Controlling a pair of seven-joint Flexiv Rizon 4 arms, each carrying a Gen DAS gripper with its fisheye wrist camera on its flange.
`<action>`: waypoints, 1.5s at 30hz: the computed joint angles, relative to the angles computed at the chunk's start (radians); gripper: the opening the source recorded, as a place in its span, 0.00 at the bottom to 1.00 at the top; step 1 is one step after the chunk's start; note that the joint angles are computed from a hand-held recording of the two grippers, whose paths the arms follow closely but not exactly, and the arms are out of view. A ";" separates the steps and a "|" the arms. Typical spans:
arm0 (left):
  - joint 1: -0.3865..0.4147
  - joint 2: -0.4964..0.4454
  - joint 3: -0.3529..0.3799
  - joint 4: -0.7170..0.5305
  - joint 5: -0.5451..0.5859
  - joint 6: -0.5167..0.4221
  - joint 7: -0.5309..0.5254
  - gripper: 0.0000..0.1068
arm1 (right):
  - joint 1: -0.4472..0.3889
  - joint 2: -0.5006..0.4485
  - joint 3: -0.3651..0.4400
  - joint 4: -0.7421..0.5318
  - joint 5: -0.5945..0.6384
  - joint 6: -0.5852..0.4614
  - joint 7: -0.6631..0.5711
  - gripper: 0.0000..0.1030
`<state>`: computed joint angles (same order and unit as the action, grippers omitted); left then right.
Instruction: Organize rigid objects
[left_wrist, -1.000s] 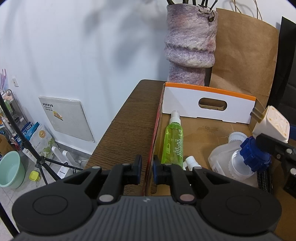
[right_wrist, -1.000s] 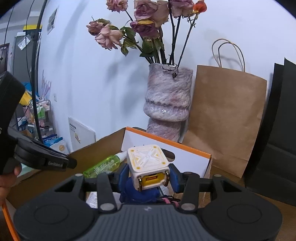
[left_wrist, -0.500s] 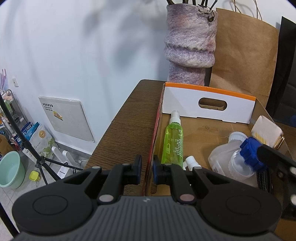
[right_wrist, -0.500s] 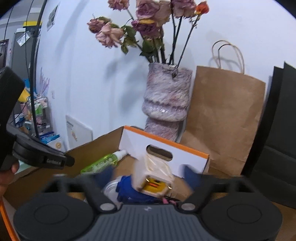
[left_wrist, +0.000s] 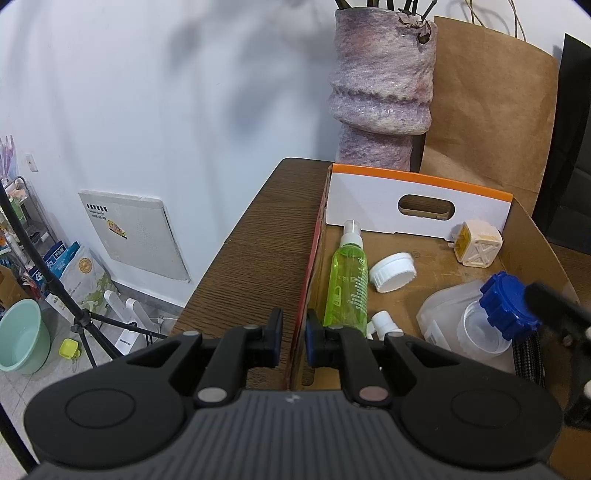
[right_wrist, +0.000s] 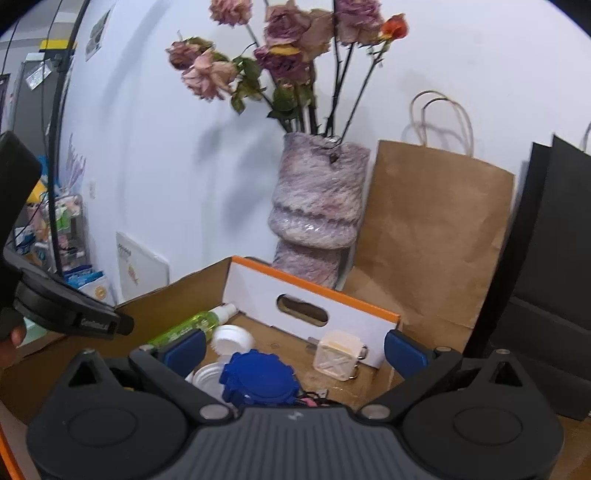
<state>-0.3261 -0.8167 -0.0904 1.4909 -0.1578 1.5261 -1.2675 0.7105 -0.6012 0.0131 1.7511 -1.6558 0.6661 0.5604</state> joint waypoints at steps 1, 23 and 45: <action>-0.007 0.000 0.009 -0.003 0.001 -0.004 -0.004 0.13 | 0.008 0.003 -0.001 0.005 0.003 -0.022 0.012 1.00; 0.201 0.338 -0.233 0.500 0.254 0.508 -0.070 0.96 | 0.228 0.175 0.175 0.171 0.153 -0.531 0.157 1.00; 0.317 0.441 -0.114 0.942 0.653 0.862 -0.327 0.96 | 0.533 0.063 0.257 0.072 0.471 -0.790 0.333 1.00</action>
<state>-0.0087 -0.3756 -0.2045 2.4333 0.4955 2.3882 -1.5942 1.2432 -0.5385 0.2700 1.8228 -1.1853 -0.1242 0.8936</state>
